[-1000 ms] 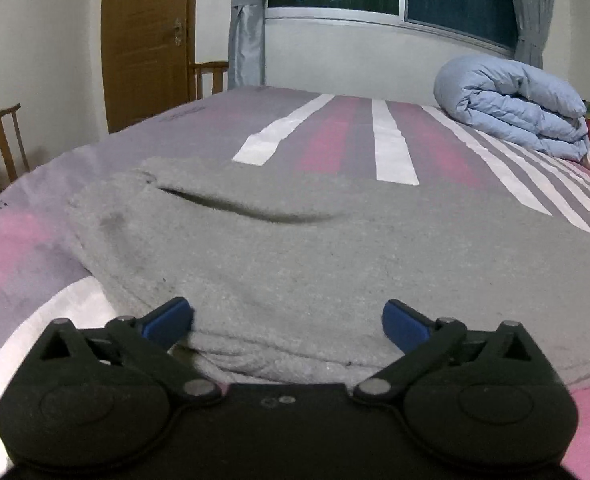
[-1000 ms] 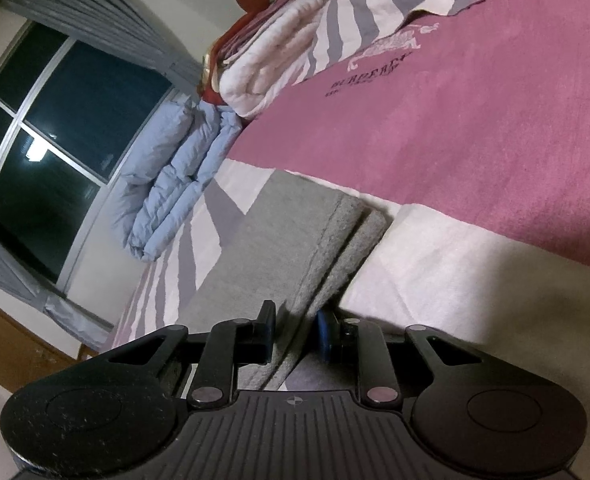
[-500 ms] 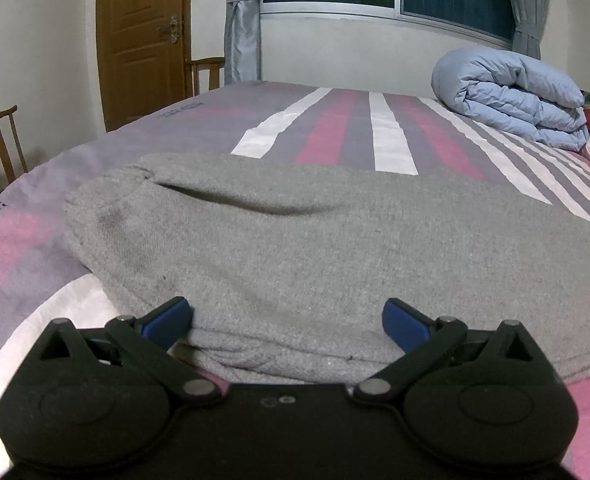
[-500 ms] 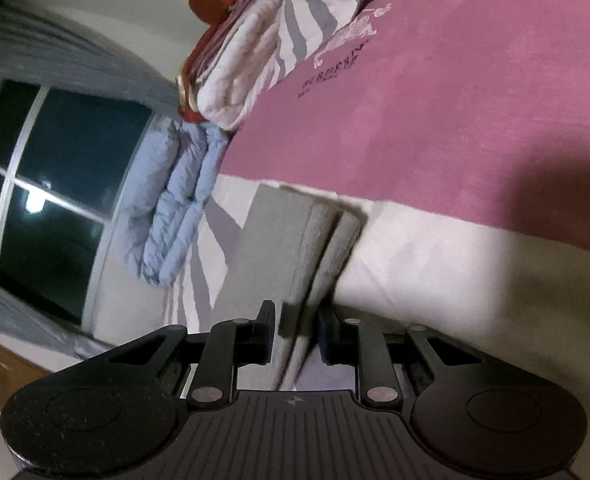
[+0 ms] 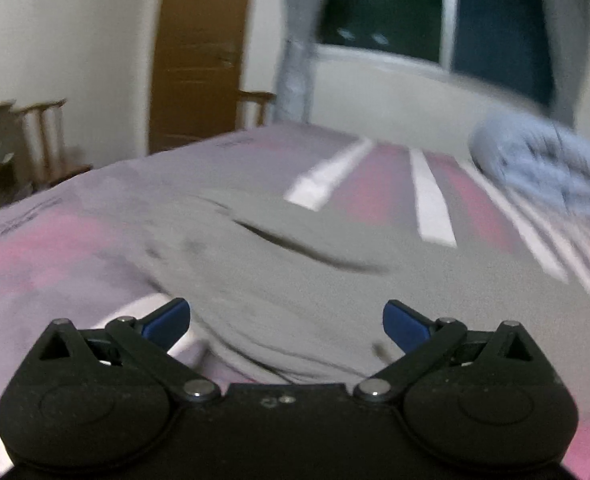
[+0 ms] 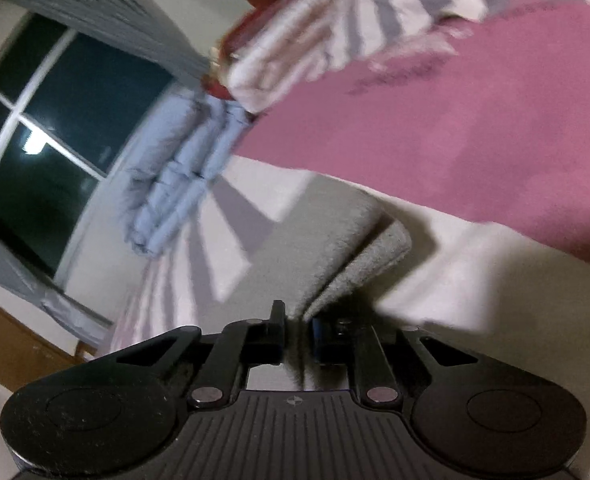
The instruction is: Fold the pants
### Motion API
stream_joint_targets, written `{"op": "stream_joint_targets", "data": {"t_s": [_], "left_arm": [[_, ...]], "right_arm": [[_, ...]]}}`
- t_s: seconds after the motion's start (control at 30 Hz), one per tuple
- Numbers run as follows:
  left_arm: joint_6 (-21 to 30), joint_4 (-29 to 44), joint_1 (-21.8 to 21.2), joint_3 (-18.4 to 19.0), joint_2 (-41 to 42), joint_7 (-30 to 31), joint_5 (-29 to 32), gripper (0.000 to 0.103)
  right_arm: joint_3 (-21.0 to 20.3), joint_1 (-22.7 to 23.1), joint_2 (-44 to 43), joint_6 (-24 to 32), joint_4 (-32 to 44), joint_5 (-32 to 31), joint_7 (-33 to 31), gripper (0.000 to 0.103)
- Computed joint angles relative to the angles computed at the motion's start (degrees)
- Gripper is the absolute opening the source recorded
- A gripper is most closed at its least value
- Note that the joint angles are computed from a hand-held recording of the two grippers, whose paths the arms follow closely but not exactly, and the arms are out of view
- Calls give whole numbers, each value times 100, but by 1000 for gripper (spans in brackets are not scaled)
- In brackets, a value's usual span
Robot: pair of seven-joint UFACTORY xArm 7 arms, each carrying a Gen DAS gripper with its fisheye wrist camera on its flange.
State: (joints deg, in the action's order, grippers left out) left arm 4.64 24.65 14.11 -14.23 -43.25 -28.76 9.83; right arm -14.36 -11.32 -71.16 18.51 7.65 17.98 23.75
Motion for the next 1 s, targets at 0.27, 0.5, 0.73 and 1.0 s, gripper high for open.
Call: {"op": "stream_joint_targets", "data": {"t_s": [0.27, 0.5, 0.73, 1.0], "left_arm": [[656, 157, -457, 1289, -114, 1244, -125, 97], [899, -390, -487, 1762, -707, 1895, -519, 97], [1064, -579, -422, 2001, -975, 2349, -851, 97], [1032, -550, -483, 1880, -985, 2386, -1100, 97]], "right_arm": [[1447, 1759, 1061, -1416, 814, 26, 960, 15], [2039, 3911, 3629, -2905, 1704, -411, 1526, 15], [2665, 3767, 4241, -2683, 1841, -1140, 1851, 15], [1700, 4416, 4263, -3789, 1872, -1526, 2175, 15]]}}
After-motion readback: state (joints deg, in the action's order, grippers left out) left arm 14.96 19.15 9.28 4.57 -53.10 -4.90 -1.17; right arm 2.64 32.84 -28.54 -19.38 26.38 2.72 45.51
